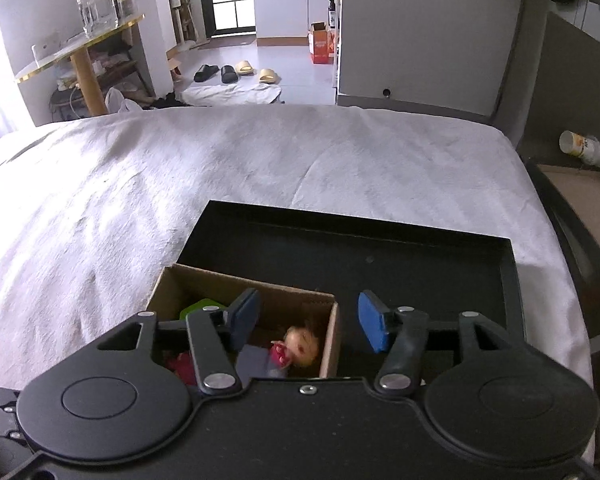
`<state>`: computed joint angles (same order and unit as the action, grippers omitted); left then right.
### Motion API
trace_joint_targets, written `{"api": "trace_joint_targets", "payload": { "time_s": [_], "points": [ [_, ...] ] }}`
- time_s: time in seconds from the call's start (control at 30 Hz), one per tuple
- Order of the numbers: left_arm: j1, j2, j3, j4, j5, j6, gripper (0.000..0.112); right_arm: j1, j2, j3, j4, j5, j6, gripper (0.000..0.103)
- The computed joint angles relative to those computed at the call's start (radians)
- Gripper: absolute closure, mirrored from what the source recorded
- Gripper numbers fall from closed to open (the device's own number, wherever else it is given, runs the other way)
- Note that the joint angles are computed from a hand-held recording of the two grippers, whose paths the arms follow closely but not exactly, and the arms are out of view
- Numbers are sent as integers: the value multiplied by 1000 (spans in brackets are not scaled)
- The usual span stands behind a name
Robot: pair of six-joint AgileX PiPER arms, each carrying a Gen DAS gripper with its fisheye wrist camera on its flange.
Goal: Organize rigid objects
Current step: 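Carry the doll into the box and open the right gripper, then move the right tool back over the small colourful toy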
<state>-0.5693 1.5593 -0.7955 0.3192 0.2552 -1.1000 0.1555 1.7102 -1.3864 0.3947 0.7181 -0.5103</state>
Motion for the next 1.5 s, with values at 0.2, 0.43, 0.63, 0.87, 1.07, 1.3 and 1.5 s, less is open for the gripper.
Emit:
{"api": "trace_joint_targets", "payload": {
  "time_s": [0.2, 0.43, 0.63, 0.87, 1.07, 1.3, 1.5],
  "points": [
    [-8, -2, -3, 31, 10, -35, 92, -61, -10, 18, 19, 11, -37, 42],
    [-17, -1, -9, 58, 23, -65, 92, -138, -14, 37, 50, 32, -85, 39],
    [-23, 4, -21, 73, 41, -80, 92, -193, -16, 51, 104, 49, -150, 39],
    [-32, 12, -37, 87, 64, -94, 92, -246, 15, 49, 150, 63, -209, 39],
    [-35, 23, -46, 95, 75, -98, 92, -297, 48, 81, 203, 61, -274, 39],
    [-27, 36, -57, 57, 81, -61, 92, -344, 97, 133, 295, 50, -361, 39],
    [-26, 51, -74, 48, 99, -54, 92, -353, 140, 136, 371, 38, -425, 39]
  ]
}}
